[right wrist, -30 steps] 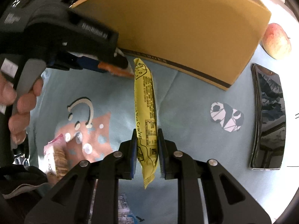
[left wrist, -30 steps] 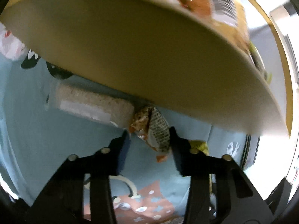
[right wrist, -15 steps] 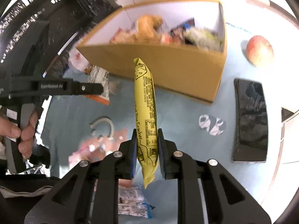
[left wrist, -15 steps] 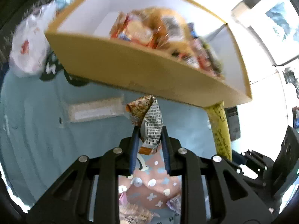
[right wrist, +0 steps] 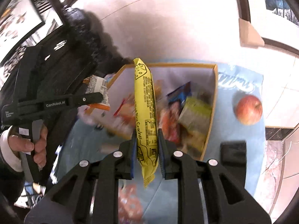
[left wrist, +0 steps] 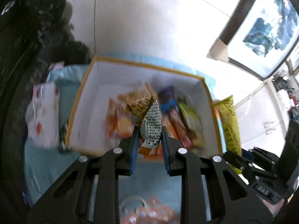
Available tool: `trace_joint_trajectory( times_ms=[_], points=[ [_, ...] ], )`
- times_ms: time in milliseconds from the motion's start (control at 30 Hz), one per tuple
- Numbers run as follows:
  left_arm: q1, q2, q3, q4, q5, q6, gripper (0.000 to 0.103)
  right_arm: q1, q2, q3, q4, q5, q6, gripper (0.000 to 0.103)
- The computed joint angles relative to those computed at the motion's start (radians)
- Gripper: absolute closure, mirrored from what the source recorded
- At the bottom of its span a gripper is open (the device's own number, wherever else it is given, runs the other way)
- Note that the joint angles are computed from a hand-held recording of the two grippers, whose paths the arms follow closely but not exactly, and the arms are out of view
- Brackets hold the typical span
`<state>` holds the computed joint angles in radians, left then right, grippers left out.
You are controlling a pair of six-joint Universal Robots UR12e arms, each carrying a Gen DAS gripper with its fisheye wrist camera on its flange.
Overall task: Organize snacks
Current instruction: 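Carry both snacks over the yellow box and open both tools, then grasp the blue-white wrapper packet with the right tool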
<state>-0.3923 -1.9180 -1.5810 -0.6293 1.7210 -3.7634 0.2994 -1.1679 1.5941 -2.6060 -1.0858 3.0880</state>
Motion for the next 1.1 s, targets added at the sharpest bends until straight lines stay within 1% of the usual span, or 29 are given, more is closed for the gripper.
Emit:
trace_joint_trajectory(
  times_ms=[67, 100, 133, 167, 200, 233, 267, 300, 333, 400, 467, 567, 633, 700, 767, 800, 967, 1033, 1100],
  points=[
    [0.016, -0.035, 0.036, -0.033, 0.002, 0.000, 0.079, 0.007, 0.029, -0.031, 0.000, -0.037, 0.032, 0.084],
    [0.020, -0.053, 0.048, -0.042, 0.016, 0.001, 0.078, 0.013, 0.048, -0.048, -0.002, -0.064, 0.053, 0.084],
    [0.022, -0.065, 0.053, -0.037, 0.032, 0.005, 0.074, 0.017, 0.061, -0.057, -0.012, -0.086, 0.068, 0.083],
    [0.024, -0.073, 0.052, -0.027, 0.038, 0.010, 0.044, 0.021, 0.074, -0.064, -0.031, -0.109, 0.088, 0.081],
    [0.023, -0.081, 0.055, -0.034, 0.060, 0.004, 0.024, 0.026, 0.086, -0.071, -0.042, -0.143, 0.117, 0.078],
    [0.019, -0.086, 0.058, -0.043, 0.102, -0.005, 0.010, 0.029, 0.091, -0.074, -0.041, -0.161, 0.137, 0.061],
    [0.013, -0.085, 0.049, -0.028, 0.136, -0.002, 0.010, 0.028, 0.094, -0.071, -0.050, -0.172, 0.165, 0.051],
    [0.014, -0.080, 0.035, -0.006, 0.133, 0.013, 0.010, 0.026, 0.092, -0.057, -0.086, -0.173, 0.194, 0.040],
    [0.016, -0.076, 0.028, -0.002, 0.125, 0.019, 0.010, 0.023, 0.089, -0.044, -0.114, -0.166, 0.200, 0.040],
    [0.017, -0.065, 0.004, 0.013, 0.125, 0.019, 0.010, 0.020, 0.080, -0.027, -0.135, -0.158, 0.184, 0.040],
    [0.016, -0.048, -0.024, 0.032, 0.128, 0.015, 0.010, 0.014, 0.065, -0.002, -0.162, -0.132, 0.169, 0.040],
    [0.011, -0.018, -0.070, 0.071, 0.129, 0.009, 0.010, 0.013, 0.020, 0.062, -0.219, -0.139, 0.111, 0.039],
    [0.005, 0.000, -0.099, 0.083, 0.136, 0.016, 0.010, 0.012, -0.008, 0.103, -0.241, -0.144, 0.080, 0.038],
    [-0.006, 0.019, -0.133, 0.095, 0.156, 0.025, 0.010, 0.015, -0.031, 0.141, -0.257, -0.163, 0.056, 0.037],
    [-0.014, 0.039, -0.172, 0.112, 0.153, 0.040, 0.010, 0.021, -0.059, 0.190, -0.274, -0.190, 0.039, 0.035],
    [-0.016, 0.044, -0.183, 0.106, 0.153, 0.044, 0.010, 0.024, -0.069, 0.211, -0.278, -0.208, 0.038, 0.035],
    [-0.030, 0.056, -0.238, 0.085, 0.162, 0.067, 0.010, 0.041, -0.117, 0.310, -0.244, -0.263, 0.038, 0.035],
    [-0.031, 0.054, -0.250, 0.073, 0.153, 0.077, 0.010, 0.050, -0.133, 0.344, -0.246, -0.275, 0.036, 0.035],
    [-0.031, 0.051, -0.265, 0.082, 0.136, 0.094, 0.010, 0.059, -0.145, 0.370, -0.242, -0.288, 0.029, 0.035]
  ],
)
